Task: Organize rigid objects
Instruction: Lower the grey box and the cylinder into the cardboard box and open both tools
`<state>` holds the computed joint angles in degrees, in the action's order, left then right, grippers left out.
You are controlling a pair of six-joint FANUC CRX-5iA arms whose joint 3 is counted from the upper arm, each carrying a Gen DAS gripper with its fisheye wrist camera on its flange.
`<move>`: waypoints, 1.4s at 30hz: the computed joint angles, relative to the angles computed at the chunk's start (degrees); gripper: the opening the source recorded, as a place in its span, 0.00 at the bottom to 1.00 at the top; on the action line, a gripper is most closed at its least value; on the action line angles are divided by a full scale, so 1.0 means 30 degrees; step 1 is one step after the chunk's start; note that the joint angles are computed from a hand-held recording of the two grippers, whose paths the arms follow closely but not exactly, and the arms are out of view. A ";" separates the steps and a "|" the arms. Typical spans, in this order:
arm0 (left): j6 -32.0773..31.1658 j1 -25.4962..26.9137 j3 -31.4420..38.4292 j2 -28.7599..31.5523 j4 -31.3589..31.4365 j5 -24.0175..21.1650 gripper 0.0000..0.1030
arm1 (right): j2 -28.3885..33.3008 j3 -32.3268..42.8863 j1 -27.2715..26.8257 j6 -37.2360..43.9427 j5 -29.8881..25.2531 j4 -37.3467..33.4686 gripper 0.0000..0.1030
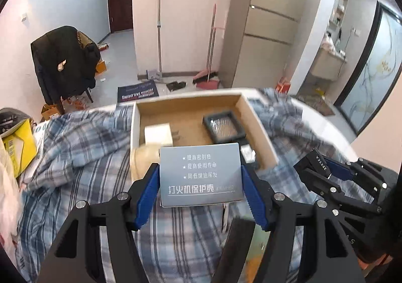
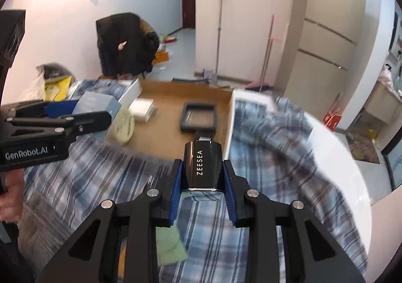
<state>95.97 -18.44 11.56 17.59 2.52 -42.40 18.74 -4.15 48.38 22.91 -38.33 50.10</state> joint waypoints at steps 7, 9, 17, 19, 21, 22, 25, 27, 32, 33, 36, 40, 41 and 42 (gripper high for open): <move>0.2447 -0.0428 0.3676 0.1556 -0.2778 -0.0712 0.65 | 0.1416 0.2979 -0.1189 0.0214 0.0811 -0.0799 0.28; 0.2385 -0.0414 0.4034 0.1796 -0.3097 -0.0396 0.65 | 0.2017 0.4125 -0.1411 0.0355 0.0350 -0.1056 0.28; 0.0771 0.0992 0.2860 0.3008 0.0955 0.1629 0.65 | 0.3555 0.5880 -0.2007 -0.0007 0.0923 -0.1242 0.28; -0.0589 0.1316 0.2342 0.3209 0.2488 0.2349 0.65 | 0.4062 0.6357 -0.2063 0.0362 0.0775 -0.2065 0.28; -0.0949 0.1476 0.2245 0.3388 0.2753 0.2459 0.65 | 0.4885 0.7770 -0.2120 0.2291 -0.0027 -0.4350 0.28; -0.1326 0.1542 0.2309 0.3661 0.3142 0.2224 0.65 | 0.5078 0.8001 -0.2173 0.2770 -0.0052 -0.4784 0.28; -0.1738 0.1333 0.2736 0.4237 0.3461 0.1841 0.65 | 0.5705 0.8746 -0.2309 0.3346 -0.0625 -0.5516 0.28; -0.1755 0.1100 0.3004 0.4521 0.3516 0.1875 0.65 | 0.5798 0.8955 -0.2478 0.3848 -0.0629 -0.6206 0.28; -0.0627 0.0626 0.5762 0.6109 0.2452 -0.0254 0.65 | 0.5681 0.8410 -0.2724 0.2854 -0.0642 -0.5339 0.28; -0.0428 0.0532 0.6386 0.6369 0.2117 -0.0817 0.65 | 0.5600 0.8269 -0.2769 0.2810 -0.0546 -0.5248 0.28; 0.0617 0.0142 0.6786 0.6265 0.0625 -0.0797 0.65 | 0.5299 0.7786 -0.2929 0.2582 -0.0146 -0.4991 0.28; 0.0529 0.0054 0.6032 0.6127 0.0647 0.0010 0.65 | 0.5224 0.7713 -0.2938 0.2677 -0.0160 -0.5064 0.28; 0.0654 0.0019 0.6232 0.6242 0.0242 -0.0239 0.65 | 0.5209 0.7703 -0.2944 0.2739 -0.0175 -0.5126 0.28; 0.0679 -0.0079 0.6555 0.6423 -0.0202 -0.0538 0.65 | 0.5209 0.7740 -0.2941 0.2876 -0.0190 -0.5276 0.28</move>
<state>98.01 -18.67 31.22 36.86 1.91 -44.02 34.36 19.06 39.56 31.54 -38.90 34.27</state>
